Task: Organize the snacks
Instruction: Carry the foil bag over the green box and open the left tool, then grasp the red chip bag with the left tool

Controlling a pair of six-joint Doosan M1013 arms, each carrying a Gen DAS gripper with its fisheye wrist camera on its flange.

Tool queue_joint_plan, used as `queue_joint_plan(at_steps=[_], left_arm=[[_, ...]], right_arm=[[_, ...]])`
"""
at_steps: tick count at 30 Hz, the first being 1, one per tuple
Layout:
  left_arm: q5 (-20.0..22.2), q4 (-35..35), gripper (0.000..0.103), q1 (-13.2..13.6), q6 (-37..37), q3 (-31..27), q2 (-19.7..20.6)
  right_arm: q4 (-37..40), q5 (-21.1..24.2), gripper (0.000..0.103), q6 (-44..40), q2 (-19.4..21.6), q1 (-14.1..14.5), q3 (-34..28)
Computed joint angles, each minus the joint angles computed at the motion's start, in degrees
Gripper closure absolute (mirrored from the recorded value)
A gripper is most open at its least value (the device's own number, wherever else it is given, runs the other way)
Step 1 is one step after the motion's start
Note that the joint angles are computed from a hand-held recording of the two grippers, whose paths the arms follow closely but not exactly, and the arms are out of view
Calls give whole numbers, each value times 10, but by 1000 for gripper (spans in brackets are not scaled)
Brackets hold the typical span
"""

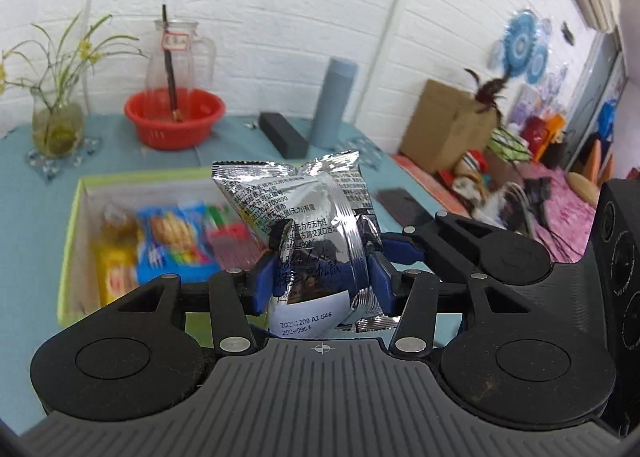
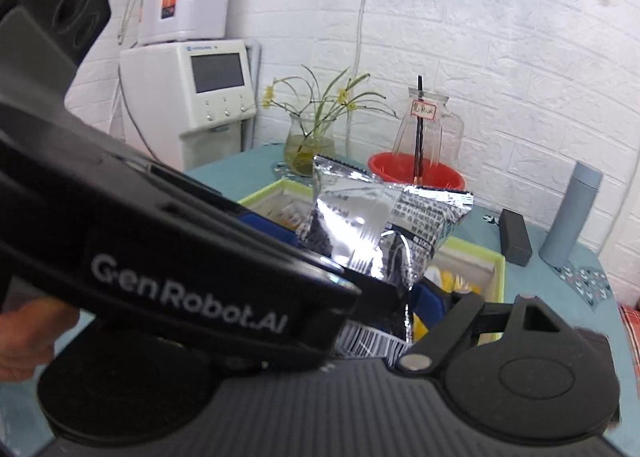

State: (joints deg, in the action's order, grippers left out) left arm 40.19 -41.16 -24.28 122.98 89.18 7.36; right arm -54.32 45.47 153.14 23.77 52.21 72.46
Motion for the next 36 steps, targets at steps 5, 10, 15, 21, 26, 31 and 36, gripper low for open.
queue_joint_plan(at_steps=[5, 10, 15, 21, 26, 31, 36], left_arm=[[55, 38, 72, 12, -70, -85, 81], [57, 7, 52, 22, -54, -85, 107], [2, -22, 40, 20, -5, -46, 70], [-58, -151, 23, 37, 119, 34, -14], [-56, -243, 18, 65, 190, 125, -80], [-54, -163, 22, 79, 96, 192, -110], [-43, -81, 38, 88, 27, 202, -101]], right_arm=[[133, -12, 18, -111, 34, -52, -45], [192, -49, 12, -104, 39, -71, -30], [152, -54, 10, -59, 23, -60, -16], [-44, -8, 10, 89, -29, -1, 44], [-82, -41, 10, 200, -56, 50, 108], [40, -82, 10, 151, -29, 66, 111], [38, -82, 10, 218, -17, 89, 111]])
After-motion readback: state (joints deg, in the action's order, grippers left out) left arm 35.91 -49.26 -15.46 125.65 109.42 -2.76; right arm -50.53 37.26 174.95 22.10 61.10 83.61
